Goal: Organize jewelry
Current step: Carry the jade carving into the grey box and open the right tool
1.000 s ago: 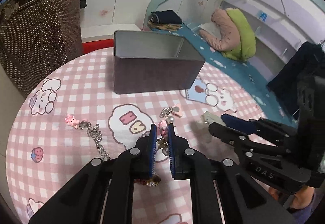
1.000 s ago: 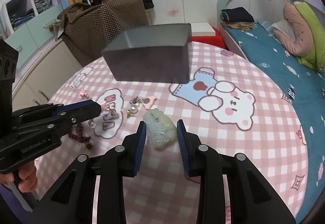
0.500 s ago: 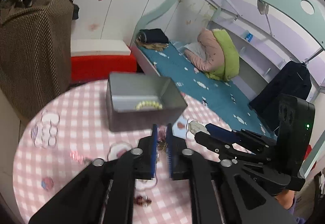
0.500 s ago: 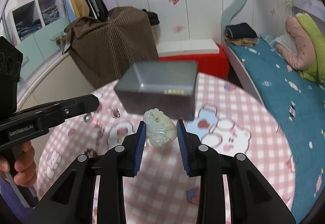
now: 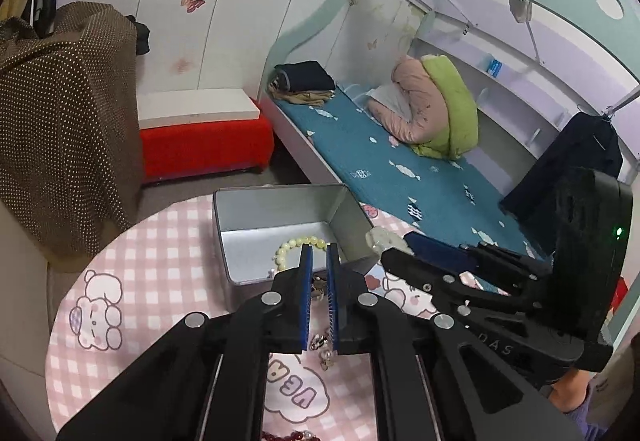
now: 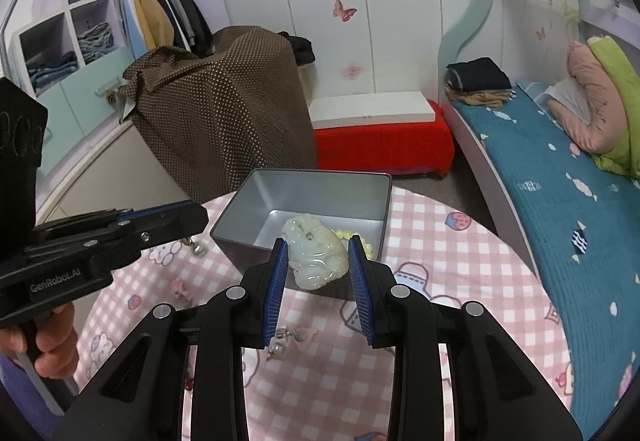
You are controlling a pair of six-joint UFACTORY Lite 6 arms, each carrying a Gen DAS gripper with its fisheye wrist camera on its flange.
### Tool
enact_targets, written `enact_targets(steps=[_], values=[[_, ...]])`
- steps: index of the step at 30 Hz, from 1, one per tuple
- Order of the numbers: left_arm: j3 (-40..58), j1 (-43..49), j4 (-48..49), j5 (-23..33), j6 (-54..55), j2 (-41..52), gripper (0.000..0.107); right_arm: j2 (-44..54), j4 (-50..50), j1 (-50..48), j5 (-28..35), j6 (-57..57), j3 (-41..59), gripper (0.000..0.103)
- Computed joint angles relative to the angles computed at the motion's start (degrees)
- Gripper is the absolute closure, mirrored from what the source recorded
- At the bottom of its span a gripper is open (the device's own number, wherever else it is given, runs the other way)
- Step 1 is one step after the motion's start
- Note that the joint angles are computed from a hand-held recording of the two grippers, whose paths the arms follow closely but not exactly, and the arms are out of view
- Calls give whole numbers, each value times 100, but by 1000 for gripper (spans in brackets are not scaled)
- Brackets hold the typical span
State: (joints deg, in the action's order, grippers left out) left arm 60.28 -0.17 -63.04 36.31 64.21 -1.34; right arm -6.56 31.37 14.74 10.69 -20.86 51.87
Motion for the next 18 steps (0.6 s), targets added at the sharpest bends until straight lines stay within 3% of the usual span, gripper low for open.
enact_targets(steps=[3, 12, 18], values=[[397, 76, -99, 307, -65, 290, 101, 148, 125, -16, -1, -107, 143, 72], [1767, -250, 736, 16, -1089, 1648, 101, 1012, 451, -182, 90, -490, 892, 72], [2022, -431, 1240, -207, -1602, 2221, 101, 1616, -116, -123, 62, -12, 1234, 72]])
